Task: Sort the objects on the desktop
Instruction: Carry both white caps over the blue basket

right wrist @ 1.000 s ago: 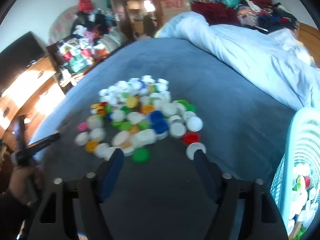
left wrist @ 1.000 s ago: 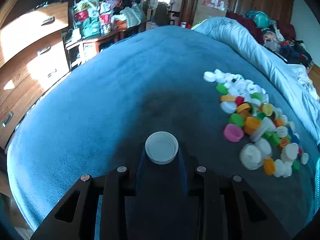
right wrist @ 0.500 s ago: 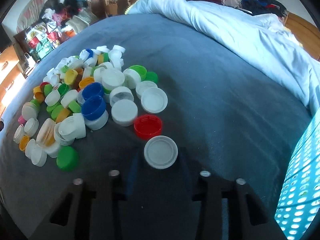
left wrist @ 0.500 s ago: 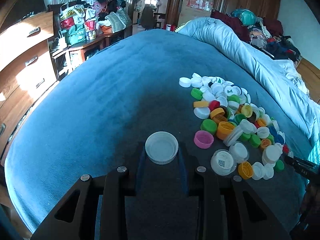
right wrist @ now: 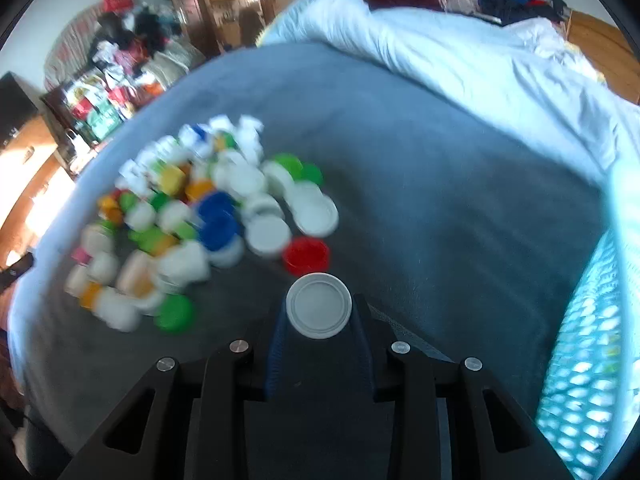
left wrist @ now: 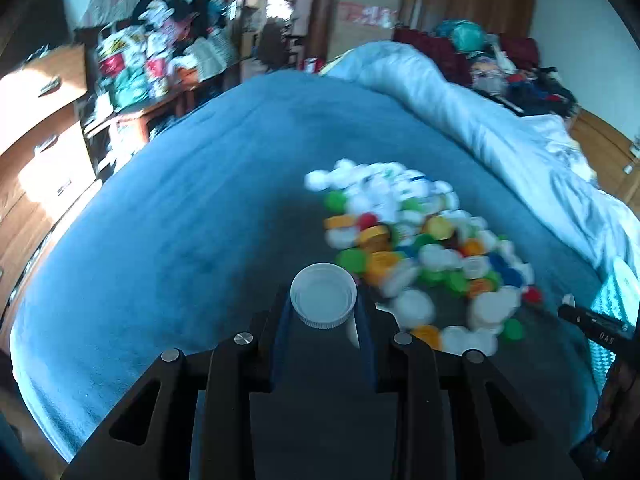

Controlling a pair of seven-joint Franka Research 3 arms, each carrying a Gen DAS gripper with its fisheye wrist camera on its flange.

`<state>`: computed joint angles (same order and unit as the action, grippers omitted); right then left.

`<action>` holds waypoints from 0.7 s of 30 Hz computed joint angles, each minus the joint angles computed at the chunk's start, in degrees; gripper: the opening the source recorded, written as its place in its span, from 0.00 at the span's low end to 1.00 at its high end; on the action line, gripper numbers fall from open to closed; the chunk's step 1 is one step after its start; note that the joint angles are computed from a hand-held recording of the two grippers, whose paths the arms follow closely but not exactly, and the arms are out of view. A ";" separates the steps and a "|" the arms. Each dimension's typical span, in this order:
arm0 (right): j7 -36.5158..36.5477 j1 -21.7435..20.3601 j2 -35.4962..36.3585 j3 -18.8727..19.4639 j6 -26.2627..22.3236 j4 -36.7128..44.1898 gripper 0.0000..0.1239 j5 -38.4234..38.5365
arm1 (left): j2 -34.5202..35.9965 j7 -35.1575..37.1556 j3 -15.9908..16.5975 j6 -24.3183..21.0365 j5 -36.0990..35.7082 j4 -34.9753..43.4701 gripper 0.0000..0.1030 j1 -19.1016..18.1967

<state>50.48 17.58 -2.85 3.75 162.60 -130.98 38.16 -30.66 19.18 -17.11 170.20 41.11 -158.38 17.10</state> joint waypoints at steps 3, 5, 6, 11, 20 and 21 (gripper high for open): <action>-1.49 0.42 -5.84 -0.42 -0.76 -2.28 0.27 0.64 | 0.05 1.43 0.21 -0.97 -1.55 2.07 0.26 -3.42; -2.14 0.86 -9.17 -1.14 -0.47 -3.52 0.27 0.69 | 0.51 1.84 -0.13 -0.90 -2.20 3.91 0.26 -5.10; -2.43 1.07 -10.96 -1.66 -0.50 -4.12 0.27 0.79 | 0.75 2.04 -0.30 -0.77 -2.41 4.70 0.26 -5.78; -2.16 1.22 -17.67 -3.88 0.23 -6.34 0.28 -0.41 | 3.96 2.46 -3.10 0.02 -1.60 11.07 0.26 -8.13; -0.74 -1.37 -25.25 -7.12 1.56 -9.68 0.28 -4.39 | 14.87 3.06 -5.71 -0.73 3.20 25.57 0.25 -14.63; -0.62 -1.76 -25.77 -7.56 1.35 -9.75 0.28 -4.80 | 15.92 3.10 -5.54 -1.07 3.88 26.97 0.25 -15.57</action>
